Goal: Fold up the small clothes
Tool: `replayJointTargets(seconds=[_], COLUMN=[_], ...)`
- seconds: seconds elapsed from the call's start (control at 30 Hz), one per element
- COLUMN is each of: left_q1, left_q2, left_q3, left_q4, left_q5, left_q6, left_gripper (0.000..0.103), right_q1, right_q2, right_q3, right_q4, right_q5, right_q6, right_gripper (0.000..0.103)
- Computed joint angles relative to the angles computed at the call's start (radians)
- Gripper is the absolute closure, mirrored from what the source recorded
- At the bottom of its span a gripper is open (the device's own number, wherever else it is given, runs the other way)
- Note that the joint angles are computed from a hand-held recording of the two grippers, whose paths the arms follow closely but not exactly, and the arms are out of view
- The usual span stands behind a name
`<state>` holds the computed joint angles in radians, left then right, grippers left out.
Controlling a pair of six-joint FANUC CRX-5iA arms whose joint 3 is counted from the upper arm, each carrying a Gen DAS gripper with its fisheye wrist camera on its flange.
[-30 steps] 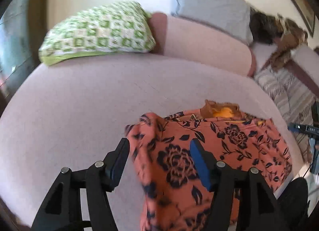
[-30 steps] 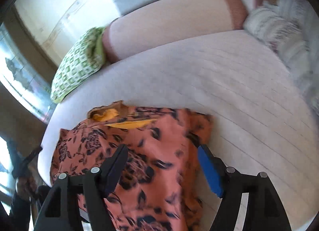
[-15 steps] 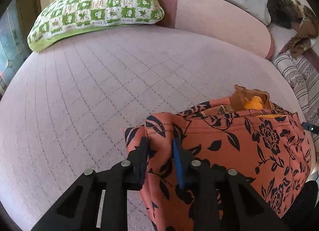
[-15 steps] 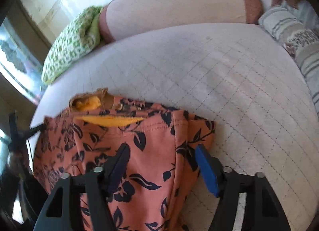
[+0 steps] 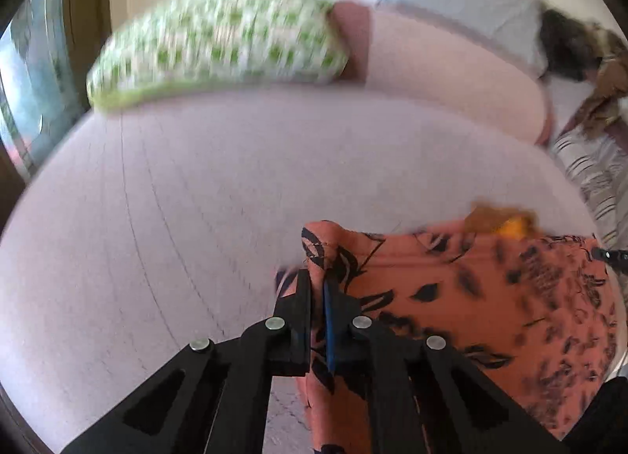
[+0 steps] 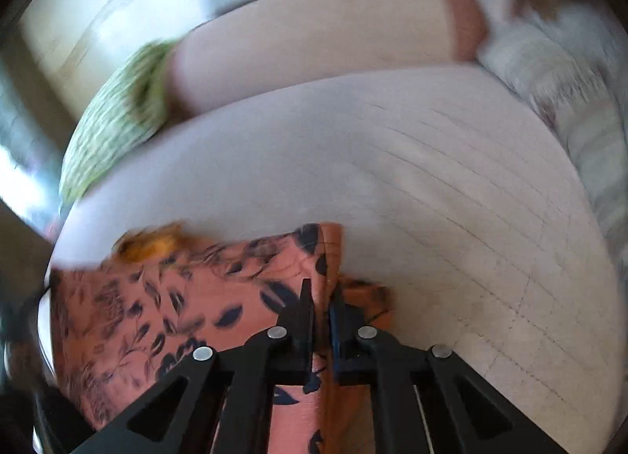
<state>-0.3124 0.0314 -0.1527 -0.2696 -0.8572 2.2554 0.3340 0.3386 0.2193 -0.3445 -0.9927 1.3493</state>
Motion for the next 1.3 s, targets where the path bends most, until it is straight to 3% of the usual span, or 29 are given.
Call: replayJointTargets(seconds=[0.07, 0.13, 0.2, 0.27, 0.4, 0.47, 0.57, 0.63, 0.73, 0.83, 0.9, 0.97, 1.03, 1.1, 1.13, 1.17, 1.23, 1.3], left_q1=[0.01, 0.011, 0.007, -0.015, -0.078, -0.113, -0.13, -0.126, -0.124, -0.143, -0.158, -0.179, -0.183, -0.178, -0.173, -0.168, -0.161, -0.158], left_q2=[0.012, -0.007, -0.019, -0.05, -0.124, -0.151, -0.116, -0.045, -0.067, -0.114, -0.145, -0.174, -0.202, -0.223, -0.224, -0.22, -0.212, -0.217], left_q3=[-0.018, -0.027, -0.011, 0.005, 0.007, -0.006, -0.016, 0.012, -0.009, -0.003, -0.011, -0.022, -0.048, -0.077, -0.085, -0.09, -0.089, -0.094], left_q4=[0.018, 0.023, 0.027, -0.011, -0.036, -0.036, -0.006, 0.01, 0.009, -0.034, -0.068, -0.117, -0.13, -0.116, -0.106, -0.095, -0.081, -0.092], left_q5=[0.014, 0.033, 0.004, -0.004, 0.006, 0.03, 0.041, -0.054, -0.044, -0.034, -0.032, -0.055, -0.065, -0.07, -0.071, -0.077, -0.079, -0.075], left_q6=[0.003, 0.007, 0.006, 0.023, 0.019, 0.023, -0.002, -0.011, 0.02, 0.055, 0.109, 0.226, 0.299, 0.327, 0.319, 0.307, 0.294, 0.294], left_gripper=[0.091, 0.087, 0.074, 0.072, 0.071, 0.054, 0.053, 0.054, 0.055, 0.046, 0.043, 0.043, 0.043, 0.043, 0.043, 0.043, 0.043, 0.043], right_q1=[-0.016, 0.027, 0.057, 0.093, 0.097, 0.07, 0.086, 0.032, 0.071, 0.092, 0.121, 0.142, 0.141, 0.121, 0.125, 0.125, 0.121, 0.134], right_q2=[-0.005, -0.058, -0.097, -0.152, -0.194, -0.167, -0.114, -0.126, -0.188, -0.203, -0.201, -0.155, -0.103, -0.069, -0.051, -0.028, -0.033, -0.098], right_q3=[-0.024, -0.083, -0.115, -0.145, -0.085, -0.038, -0.074, -0.126, -0.167, -0.152, -0.161, -0.145, -0.111, -0.07, -0.053, -0.029, -0.034, -0.096], right_q4=[-0.04, 0.052, 0.122, 0.173, -0.017, -0.158, -0.042, -0.099, -0.025, 0.023, 0.129, 0.237, 0.257, 0.186, 0.196, 0.196, 0.188, 0.224], right_q5=[0.01, 0.069, 0.098, 0.126, 0.025, -0.083, -0.115, -0.075, -0.027, -0.004, 0.045, 0.066, 0.048, 0.021, 0.005, -0.026, -0.028, 0.051], right_q6=[-0.001, -0.032, -0.054, -0.049, 0.161, 0.25, 0.114, -0.001, 0.003, 0.019, -0.037, -0.091, -0.1, -0.05, -0.05, -0.05, -0.057, -0.087], right_gripper=[0.088, 0.088, 0.088, 0.087, 0.087, 0.087, 0.087, 0.09, 0.088, 0.087, 0.076, 0.034, 0.031, 0.04, 0.055, 0.079, 0.097, 0.097])
